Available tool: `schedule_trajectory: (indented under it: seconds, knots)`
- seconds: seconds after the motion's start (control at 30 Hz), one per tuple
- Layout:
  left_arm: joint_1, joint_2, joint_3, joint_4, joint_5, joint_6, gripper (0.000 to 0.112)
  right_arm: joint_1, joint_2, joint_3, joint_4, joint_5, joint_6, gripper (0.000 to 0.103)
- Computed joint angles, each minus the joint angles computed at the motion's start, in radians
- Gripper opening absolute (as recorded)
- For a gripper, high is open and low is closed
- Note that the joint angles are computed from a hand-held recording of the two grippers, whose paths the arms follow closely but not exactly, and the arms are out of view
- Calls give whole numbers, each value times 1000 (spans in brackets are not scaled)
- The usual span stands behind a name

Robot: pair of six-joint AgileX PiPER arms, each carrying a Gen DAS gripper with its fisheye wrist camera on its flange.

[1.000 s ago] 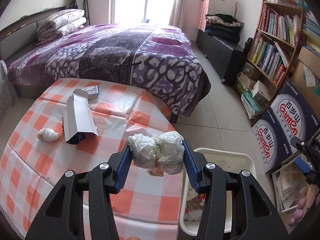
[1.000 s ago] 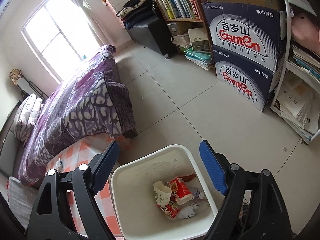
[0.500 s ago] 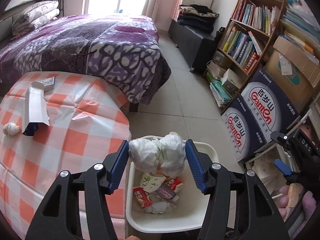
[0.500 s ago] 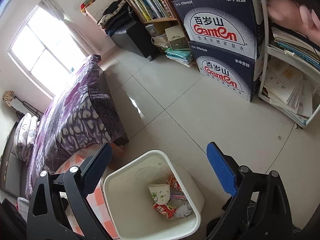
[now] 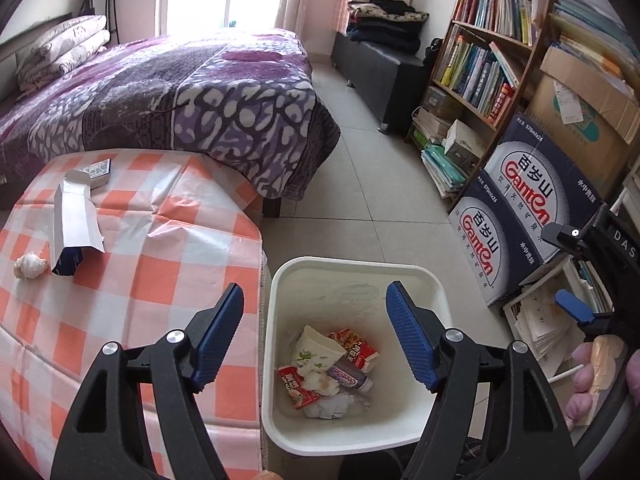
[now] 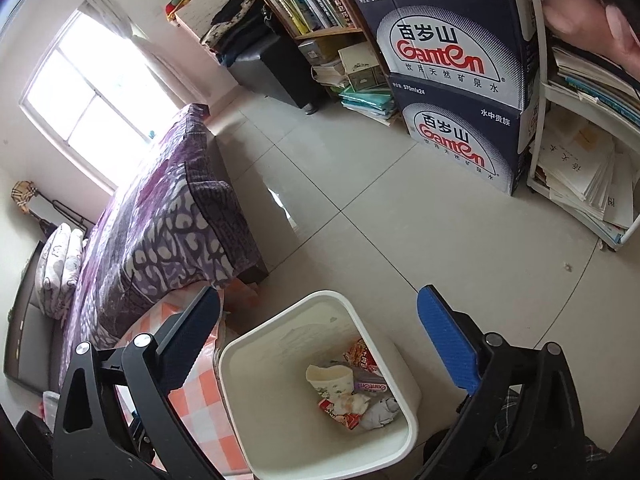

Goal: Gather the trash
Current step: 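Grasp the orange-stained white tissue roll with the left gripper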

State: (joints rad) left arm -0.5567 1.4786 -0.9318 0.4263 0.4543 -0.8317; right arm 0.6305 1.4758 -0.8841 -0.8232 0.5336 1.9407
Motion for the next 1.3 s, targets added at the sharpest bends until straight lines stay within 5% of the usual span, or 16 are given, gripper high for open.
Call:
schedule_trajectory:
  seconds: [0.4,0.8,1.1,1.3]
  knots:
    - [142,-35,94,88,89,46,84,67,161,-160,125,7,-72,96]
    - [586,14,198,10,60,289,84,170,391,-452,274,48,-234,96]
    - [1060,163,48,-465,48,755,84,209,569,-687,427,97,-400,96]
    - [1185,270,-111,-630,34,764,83,214,673,-833,531,158,-547,96]
